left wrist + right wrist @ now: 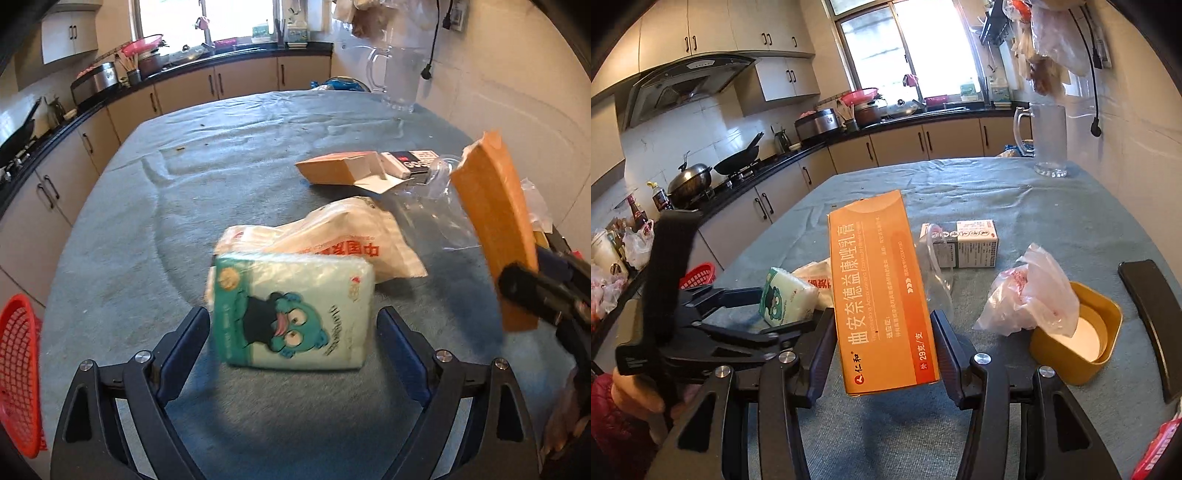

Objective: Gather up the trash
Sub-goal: 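Grasp the green-printed tissue pack with the left gripper while the right holds the orange box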

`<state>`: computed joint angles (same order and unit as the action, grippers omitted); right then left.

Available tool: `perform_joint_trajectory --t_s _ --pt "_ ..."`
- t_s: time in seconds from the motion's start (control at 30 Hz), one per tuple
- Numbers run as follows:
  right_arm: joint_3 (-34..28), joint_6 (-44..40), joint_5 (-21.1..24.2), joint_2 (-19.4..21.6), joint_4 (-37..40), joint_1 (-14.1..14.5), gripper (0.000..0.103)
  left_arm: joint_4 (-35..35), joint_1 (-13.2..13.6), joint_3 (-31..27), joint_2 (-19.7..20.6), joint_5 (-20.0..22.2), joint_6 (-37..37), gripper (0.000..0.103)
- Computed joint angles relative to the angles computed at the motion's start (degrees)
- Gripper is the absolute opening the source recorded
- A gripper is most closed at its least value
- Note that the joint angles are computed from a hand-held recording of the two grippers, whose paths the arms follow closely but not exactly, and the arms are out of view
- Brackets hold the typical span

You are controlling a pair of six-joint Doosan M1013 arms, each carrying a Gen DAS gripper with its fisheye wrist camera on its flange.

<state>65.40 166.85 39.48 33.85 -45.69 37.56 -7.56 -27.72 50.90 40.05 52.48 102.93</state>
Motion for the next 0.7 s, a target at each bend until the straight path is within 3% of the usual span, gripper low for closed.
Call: perform_joint_trajectory --t_s 0.07,0.1,0.13,0.17,0.5,0.7 --pt "0.07 -0.48 -0.08 0.10 1.05 -0.05 0.055 0.18 0.04 -0.46 0.34 0.33 -1.05 0.091" --pt "0.34 0.55 -0.25 -0.04 -0.02 0.07 0.055 -0.87 0.28 -0.73 0.51 0.88 -0.93 0.087" --pt "0.33 0.78 -0.26 -0.02 -0.42 0.14 0.055 -1.55 0.45 -0.81 0.57 1.00 -1.00 0.076" --pt "0.21 0.65 -0.11 0.06 -0.47 0.18 0.055 -1.96 0.62 -0.73 0.52 1.11 -1.26 0.073" --pt "-1.79 1.80 5.42 1.02 -5.40 1.76 0.055 -5.63 1.78 5.16 -3.39 -5.49 -0.55 0.073" --pt "-3.13 1.52 5.62 1.34 -6.27 2.13 0.055 -6.19 2.13 9.75 -6.88 -11.01 0.48 0.073"
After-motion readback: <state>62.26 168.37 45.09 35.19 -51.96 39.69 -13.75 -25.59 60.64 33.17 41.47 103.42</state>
